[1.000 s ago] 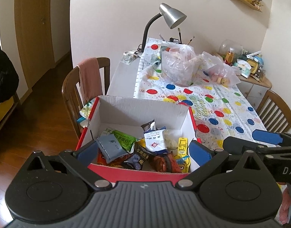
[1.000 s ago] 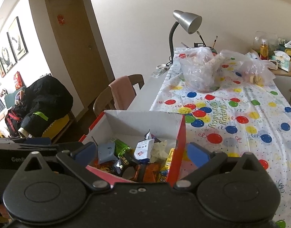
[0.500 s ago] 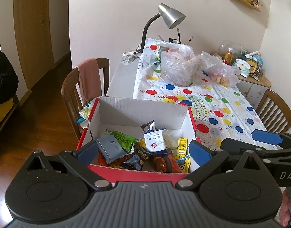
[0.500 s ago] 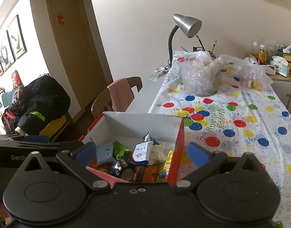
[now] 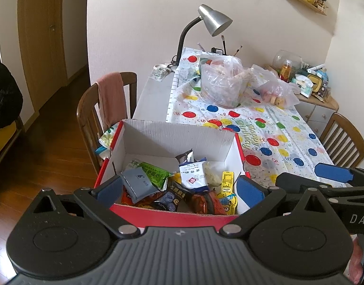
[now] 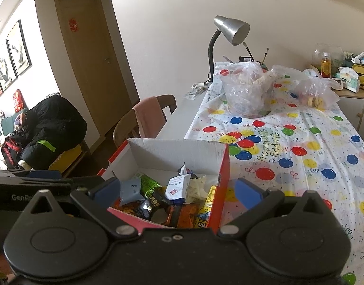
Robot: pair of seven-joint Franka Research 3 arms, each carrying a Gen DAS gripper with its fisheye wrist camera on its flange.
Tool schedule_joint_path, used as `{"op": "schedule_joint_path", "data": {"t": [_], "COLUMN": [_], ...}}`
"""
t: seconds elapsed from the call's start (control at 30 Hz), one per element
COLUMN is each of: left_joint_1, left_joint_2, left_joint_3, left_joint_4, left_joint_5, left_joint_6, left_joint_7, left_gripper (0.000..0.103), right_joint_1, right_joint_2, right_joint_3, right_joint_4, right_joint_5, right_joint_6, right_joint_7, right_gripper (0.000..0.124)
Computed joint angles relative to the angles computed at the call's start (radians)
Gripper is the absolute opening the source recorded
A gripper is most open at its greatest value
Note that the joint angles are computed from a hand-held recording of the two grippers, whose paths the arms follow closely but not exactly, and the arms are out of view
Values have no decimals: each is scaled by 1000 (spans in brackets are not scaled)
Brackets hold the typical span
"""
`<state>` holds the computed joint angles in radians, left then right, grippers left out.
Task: Organize snacks
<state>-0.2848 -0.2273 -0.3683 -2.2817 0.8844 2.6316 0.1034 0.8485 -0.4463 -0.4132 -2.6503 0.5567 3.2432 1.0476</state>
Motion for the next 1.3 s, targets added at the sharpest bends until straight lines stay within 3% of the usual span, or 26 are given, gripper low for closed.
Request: {"op": "schedule_joint_path", "data": {"t": [0.7,1.3], "left_joint_1": [-3,-15], "left_joint_2": [-3,0], "left_joint_3": [-3,-8], "left_joint_4": [-2,0], "left_joint_5": [-4,-10], "left_joint_6": [-9,-13], "left_joint_7": [1,-3], "left_gripper": [103,103], "right_joint_1": [2,-73], "right_joint_2": [-8,-13], "right_joint_3": [-4,66], "right_joint_4": [-8,-13], "right_joint_5": [-18,1], "right_joint_6": [5,-17], "right_joint_7": [18,34], "right_gripper": [103,103]}}
